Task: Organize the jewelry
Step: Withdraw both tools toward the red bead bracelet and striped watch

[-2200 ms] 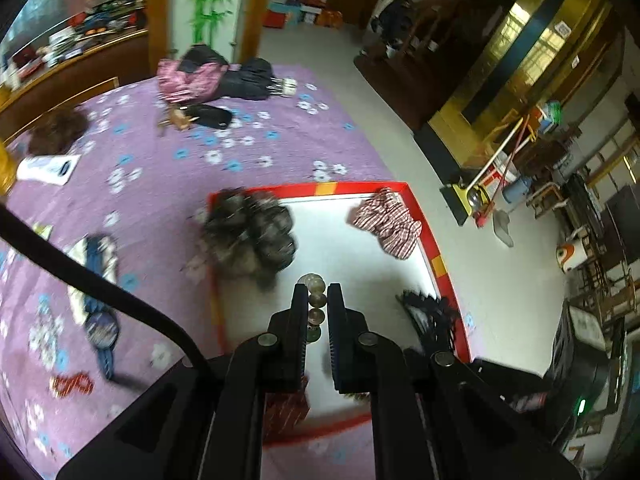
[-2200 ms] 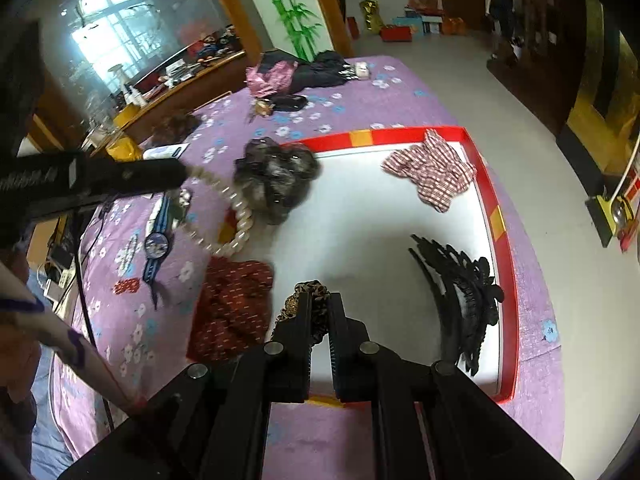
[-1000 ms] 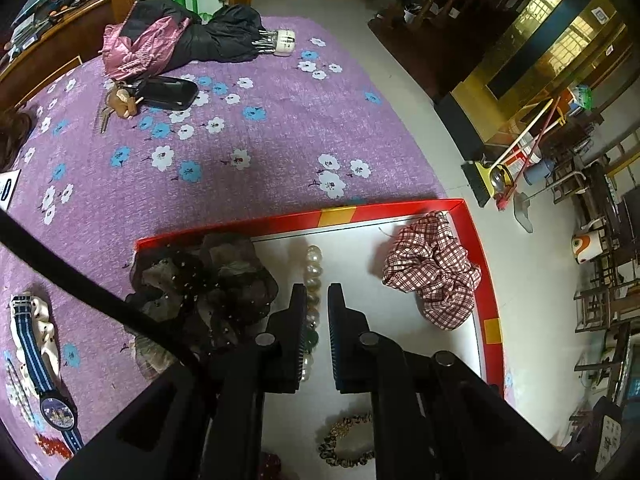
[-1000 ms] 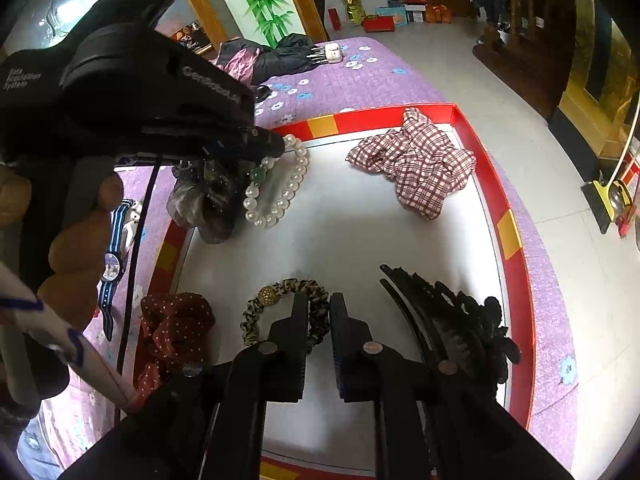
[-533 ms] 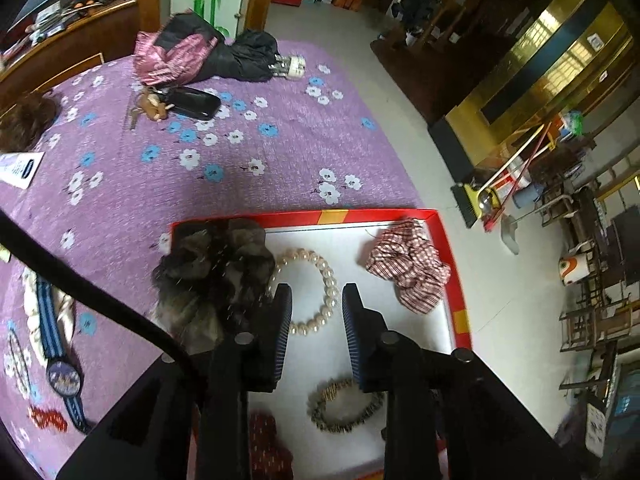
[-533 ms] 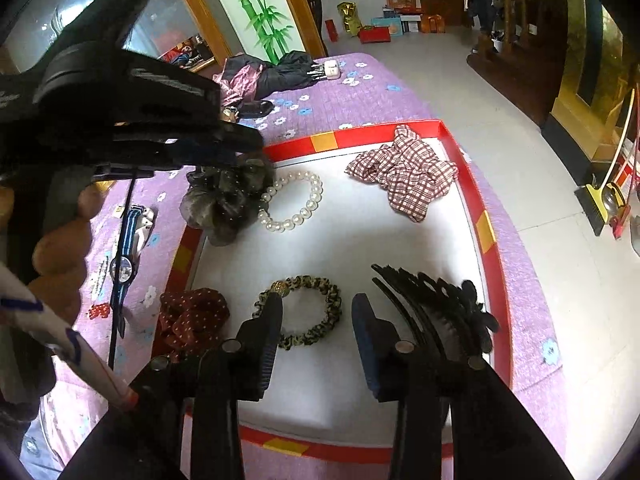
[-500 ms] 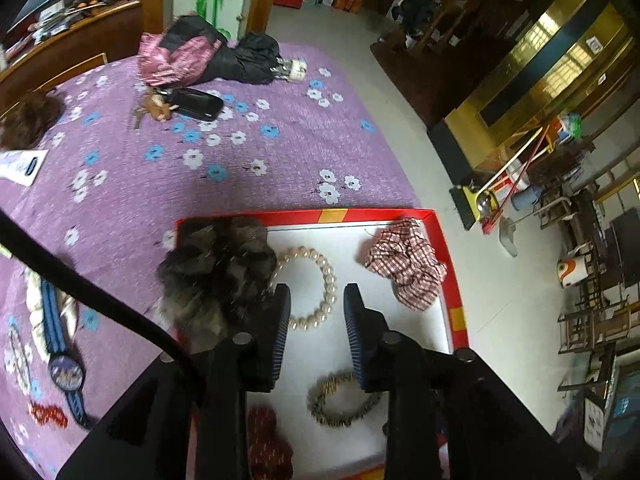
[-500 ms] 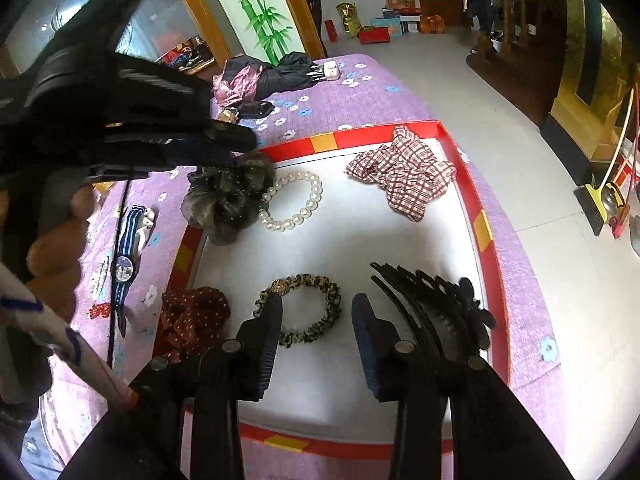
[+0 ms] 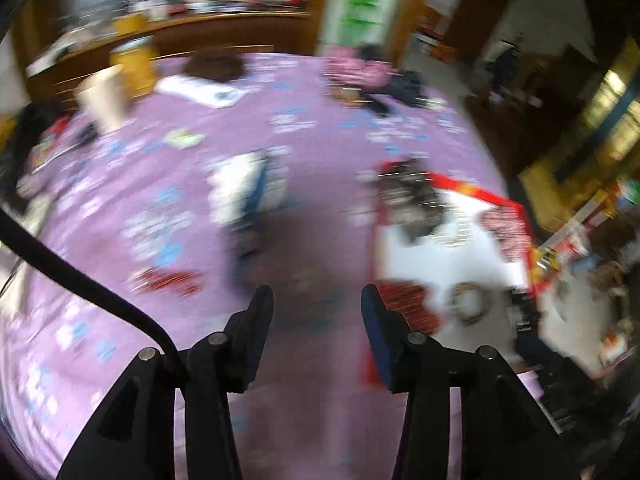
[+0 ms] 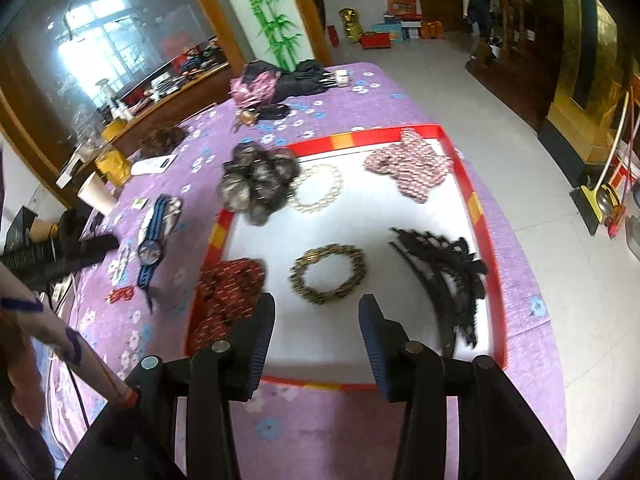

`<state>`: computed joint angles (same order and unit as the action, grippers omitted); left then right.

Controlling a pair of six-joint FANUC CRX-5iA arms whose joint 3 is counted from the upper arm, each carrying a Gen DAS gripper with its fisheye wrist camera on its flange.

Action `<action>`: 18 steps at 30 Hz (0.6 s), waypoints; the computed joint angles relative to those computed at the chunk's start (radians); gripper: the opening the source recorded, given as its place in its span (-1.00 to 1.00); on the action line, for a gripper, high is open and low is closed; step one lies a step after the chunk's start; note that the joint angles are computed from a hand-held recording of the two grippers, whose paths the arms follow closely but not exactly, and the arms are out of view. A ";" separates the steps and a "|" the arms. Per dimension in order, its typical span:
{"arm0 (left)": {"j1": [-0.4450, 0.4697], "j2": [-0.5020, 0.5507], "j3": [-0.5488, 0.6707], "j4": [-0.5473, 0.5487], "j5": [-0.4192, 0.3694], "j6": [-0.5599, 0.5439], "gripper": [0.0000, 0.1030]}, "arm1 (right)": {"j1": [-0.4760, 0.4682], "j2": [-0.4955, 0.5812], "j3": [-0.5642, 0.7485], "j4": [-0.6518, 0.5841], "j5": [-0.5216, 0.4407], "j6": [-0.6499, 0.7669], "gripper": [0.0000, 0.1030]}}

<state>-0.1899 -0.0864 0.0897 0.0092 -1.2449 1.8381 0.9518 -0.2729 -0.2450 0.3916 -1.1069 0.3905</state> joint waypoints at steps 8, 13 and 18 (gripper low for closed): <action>0.242 -0.198 -0.222 -0.031 -0.054 0.020 -0.14 | 0.077 0.082 0.085 -0.005 -0.022 0.070 -0.08; 0.392 -0.281 -0.323 0.034 -0.031 -0.039 -0.14 | 0.113 0.147 0.148 -0.026 -0.031 0.132 -0.05; 0.446 -0.291 -0.377 0.115 0.008 -0.140 -0.14 | 0.130 0.208 0.207 -0.057 -0.036 0.183 0.11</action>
